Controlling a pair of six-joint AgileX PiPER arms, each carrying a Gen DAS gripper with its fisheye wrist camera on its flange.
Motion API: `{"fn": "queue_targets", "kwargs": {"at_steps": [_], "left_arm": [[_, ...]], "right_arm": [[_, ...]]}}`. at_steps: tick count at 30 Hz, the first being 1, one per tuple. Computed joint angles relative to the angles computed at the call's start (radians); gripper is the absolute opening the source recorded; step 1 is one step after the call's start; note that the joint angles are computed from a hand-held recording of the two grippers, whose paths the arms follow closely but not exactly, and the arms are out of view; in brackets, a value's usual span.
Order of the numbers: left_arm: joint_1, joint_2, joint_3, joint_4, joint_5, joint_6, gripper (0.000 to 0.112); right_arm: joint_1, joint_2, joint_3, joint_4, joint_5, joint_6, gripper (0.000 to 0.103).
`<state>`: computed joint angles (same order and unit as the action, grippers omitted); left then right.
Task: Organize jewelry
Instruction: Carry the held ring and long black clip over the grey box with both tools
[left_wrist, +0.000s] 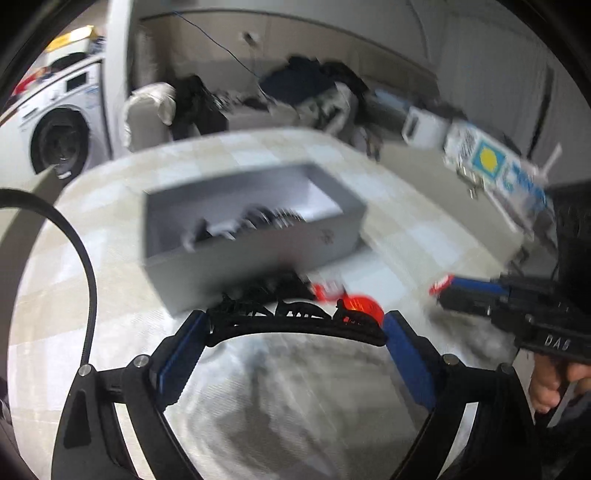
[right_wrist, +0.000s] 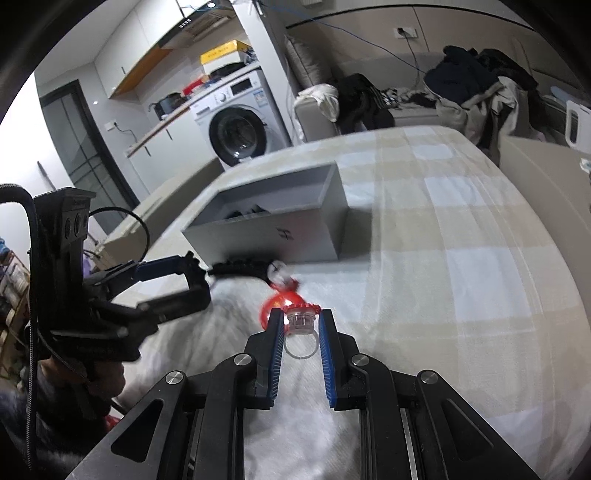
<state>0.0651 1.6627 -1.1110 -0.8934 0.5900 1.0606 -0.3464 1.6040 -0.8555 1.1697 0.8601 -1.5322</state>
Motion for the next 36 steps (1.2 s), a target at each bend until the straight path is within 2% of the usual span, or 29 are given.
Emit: {"fn": "queue_targets", "kwargs": {"at_steps": [4, 12, 22, 29, 36], "left_arm": [[0.049, -0.02, -0.005, -0.108, 0.001, 0.049, 0.091], [0.066, -0.002, -0.05, -0.161, -0.043, 0.052, 0.091], [0.051, 0.043, -0.11, -0.143, -0.097, 0.06, 0.091], [0.054, 0.069, -0.15, -0.118, -0.099, 0.01, 0.091], [0.029, 0.102, -0.191, -0.064, -0.14, -0.027, 0.091]], "right_arm": [[0.015, 0.007, -0.046, 0.009, 0.04, 0.025, 0.018], [0.065, 0.039, -0.166, 0.035, 0.089, 0.097, 0.018], [0.115, 0.123, -0.324, 0.044, 0.084, 0.214, 0.018], [0.137, 0.17, -0.405, 0.035, 0.084, 0.272, 0.018], [0.166, 0.222, -0.473, 0.041, 0.063, 0.332, 0.018]]}}
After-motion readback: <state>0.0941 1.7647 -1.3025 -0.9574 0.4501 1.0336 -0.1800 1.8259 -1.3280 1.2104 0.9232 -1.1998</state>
